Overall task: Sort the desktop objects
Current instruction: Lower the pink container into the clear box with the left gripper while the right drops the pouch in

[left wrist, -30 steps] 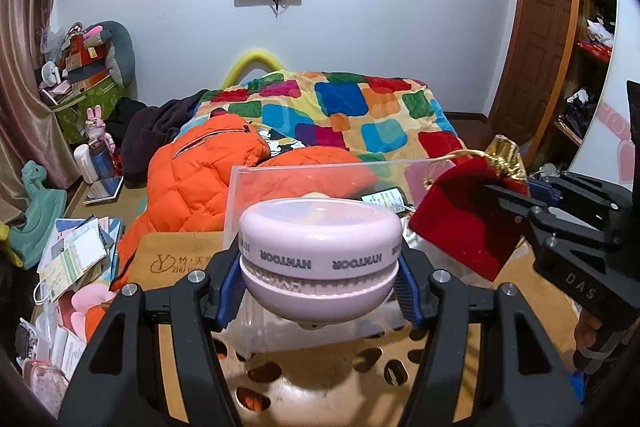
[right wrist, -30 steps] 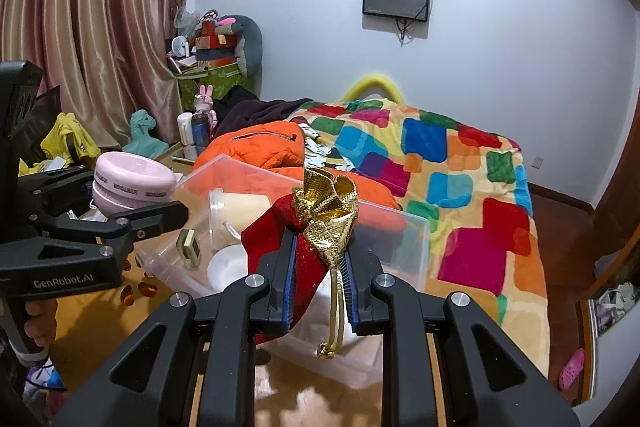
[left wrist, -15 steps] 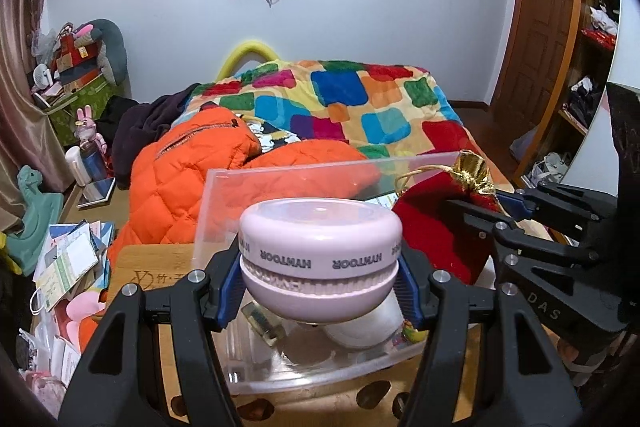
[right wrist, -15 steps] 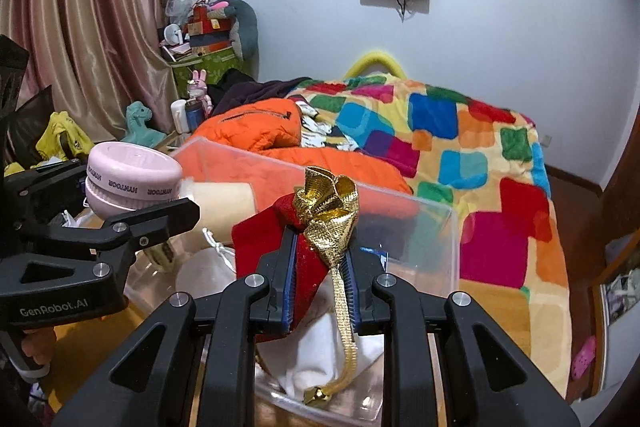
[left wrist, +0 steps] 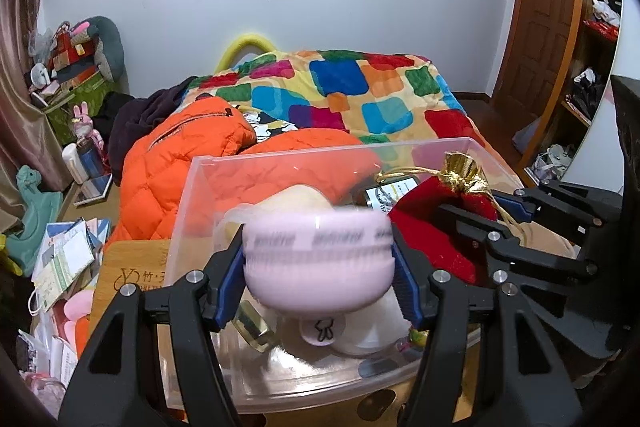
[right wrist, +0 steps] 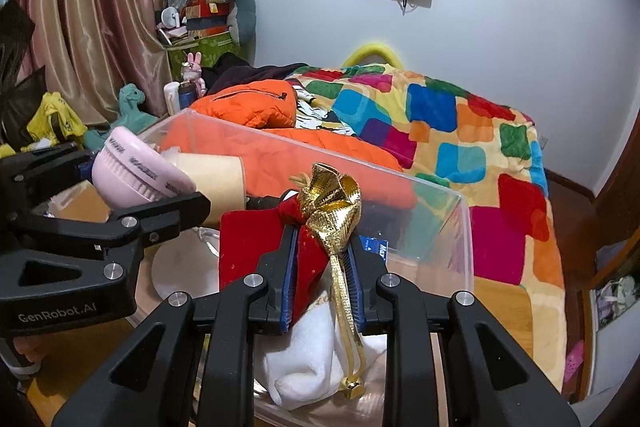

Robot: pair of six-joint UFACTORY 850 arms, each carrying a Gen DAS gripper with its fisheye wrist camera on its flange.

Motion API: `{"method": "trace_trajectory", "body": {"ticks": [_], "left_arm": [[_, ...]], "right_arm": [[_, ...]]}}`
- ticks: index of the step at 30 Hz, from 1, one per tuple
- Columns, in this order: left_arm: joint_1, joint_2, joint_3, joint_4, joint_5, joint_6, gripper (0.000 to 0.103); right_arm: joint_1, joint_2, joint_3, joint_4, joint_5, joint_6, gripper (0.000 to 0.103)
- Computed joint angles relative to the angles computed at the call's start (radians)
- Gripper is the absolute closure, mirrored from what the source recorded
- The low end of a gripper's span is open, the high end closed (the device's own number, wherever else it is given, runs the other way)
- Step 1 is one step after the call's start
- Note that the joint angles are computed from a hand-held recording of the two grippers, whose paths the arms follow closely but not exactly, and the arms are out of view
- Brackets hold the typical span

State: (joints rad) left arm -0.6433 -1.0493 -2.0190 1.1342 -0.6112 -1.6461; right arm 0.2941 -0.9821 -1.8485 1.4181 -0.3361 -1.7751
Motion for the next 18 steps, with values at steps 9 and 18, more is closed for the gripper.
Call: {"method": "trace_trajectory", "body": {"ticks": [9,18], "left_arm": [[-0.004,0.002,0.006,0.023,0.002,-0.008,0.037],[-0.004,0.013,0.020,0.037,0.015,-0.026,0.034]], "right_arm": [[0.004,0.007,0.015,0.060,0.037,-0.071,0.071],[0.003,0.021,0.027,0.038,0.053,-0.053,0.057]]}}
